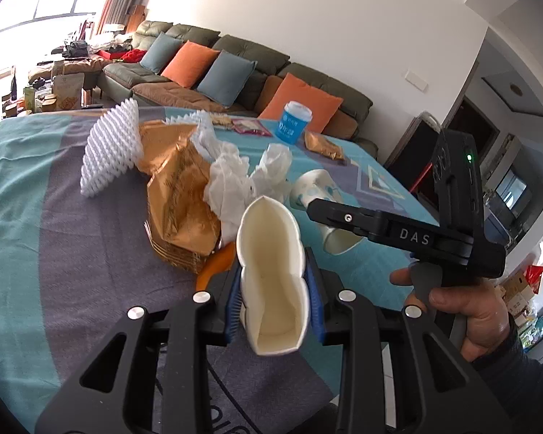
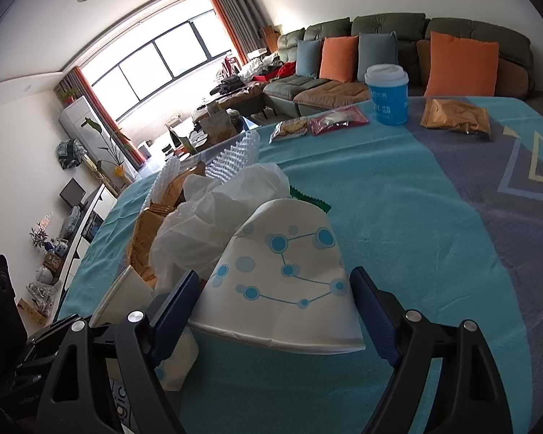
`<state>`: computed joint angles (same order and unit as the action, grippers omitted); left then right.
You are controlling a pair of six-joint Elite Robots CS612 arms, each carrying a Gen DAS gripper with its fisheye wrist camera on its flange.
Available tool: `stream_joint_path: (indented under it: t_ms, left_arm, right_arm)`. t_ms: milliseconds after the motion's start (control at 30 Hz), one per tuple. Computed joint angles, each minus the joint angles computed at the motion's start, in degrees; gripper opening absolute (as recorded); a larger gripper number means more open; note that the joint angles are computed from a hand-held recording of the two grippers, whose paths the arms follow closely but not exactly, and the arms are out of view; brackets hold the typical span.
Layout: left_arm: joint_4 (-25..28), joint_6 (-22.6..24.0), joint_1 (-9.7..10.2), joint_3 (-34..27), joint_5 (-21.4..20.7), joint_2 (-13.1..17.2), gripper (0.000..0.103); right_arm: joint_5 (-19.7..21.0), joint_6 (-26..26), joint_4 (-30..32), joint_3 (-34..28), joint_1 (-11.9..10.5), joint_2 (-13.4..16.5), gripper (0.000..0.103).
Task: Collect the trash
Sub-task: 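Carry the held paper cup with the left tool over the teal bin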
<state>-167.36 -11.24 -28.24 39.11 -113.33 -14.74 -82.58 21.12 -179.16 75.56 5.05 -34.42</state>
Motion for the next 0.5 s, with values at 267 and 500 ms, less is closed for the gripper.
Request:
stream_joint_path:
  t_ms: [267, 500]
  left_arm:
    - [-3.9, -0.5, 0.2, 2.8, 0.8, -1.5, 0.029]
    - [-9.2, -2.1, 0.61, 6.9, 1.8, -3.7, 0.029]
  right_arm:
    - [-1.2, -0.3, -2.5, 1.0, 0.3, -1.0, 0.082]
    - [-2.2, -1.5, -5.0, 1.5, 0.9, -1.8, 0.082]
